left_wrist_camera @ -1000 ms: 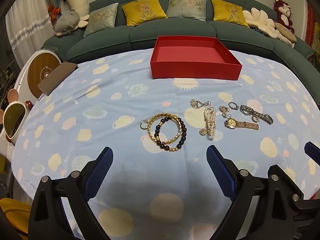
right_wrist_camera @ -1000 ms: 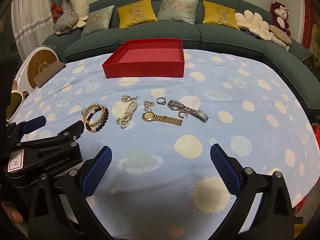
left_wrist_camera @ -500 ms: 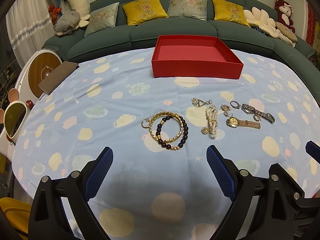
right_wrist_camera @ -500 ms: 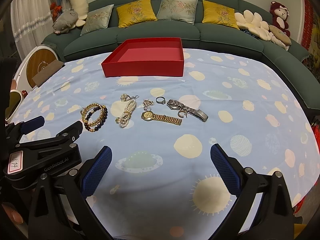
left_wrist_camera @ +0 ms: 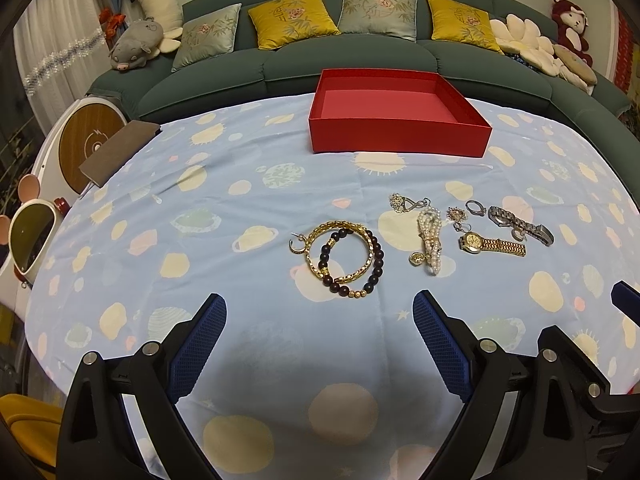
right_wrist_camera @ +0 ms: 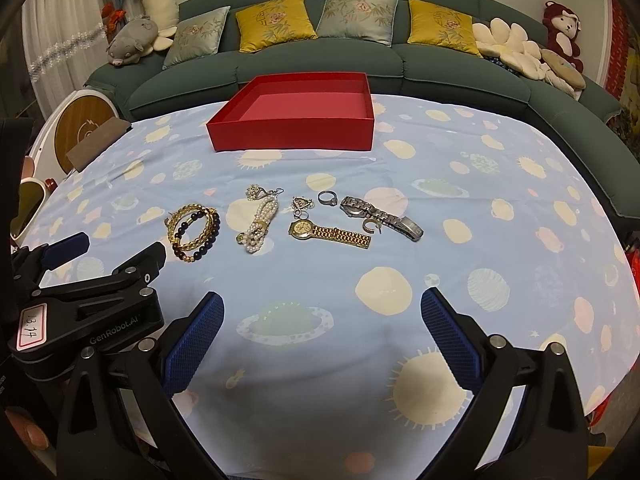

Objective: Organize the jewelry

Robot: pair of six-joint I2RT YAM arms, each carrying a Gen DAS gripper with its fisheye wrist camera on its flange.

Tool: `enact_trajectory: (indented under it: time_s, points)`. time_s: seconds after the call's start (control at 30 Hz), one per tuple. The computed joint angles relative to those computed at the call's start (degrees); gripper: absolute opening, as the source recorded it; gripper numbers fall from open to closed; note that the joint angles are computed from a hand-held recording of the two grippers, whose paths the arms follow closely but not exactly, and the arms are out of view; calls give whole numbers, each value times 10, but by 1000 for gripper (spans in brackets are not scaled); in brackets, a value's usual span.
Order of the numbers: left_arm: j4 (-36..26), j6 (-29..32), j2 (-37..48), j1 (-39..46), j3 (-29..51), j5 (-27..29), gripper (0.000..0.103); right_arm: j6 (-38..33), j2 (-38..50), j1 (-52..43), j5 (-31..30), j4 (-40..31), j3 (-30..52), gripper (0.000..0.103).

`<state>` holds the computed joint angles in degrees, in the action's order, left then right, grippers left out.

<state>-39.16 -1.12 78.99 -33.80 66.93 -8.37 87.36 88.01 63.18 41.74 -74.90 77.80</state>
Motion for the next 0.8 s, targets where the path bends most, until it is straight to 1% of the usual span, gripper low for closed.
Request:
enact_trajectory:
  time_s: [0.8]
  points:
    - [1, 4, 0, 3, -1, 1, 91, -3, -1, -1, -1, 1, -1, 97]
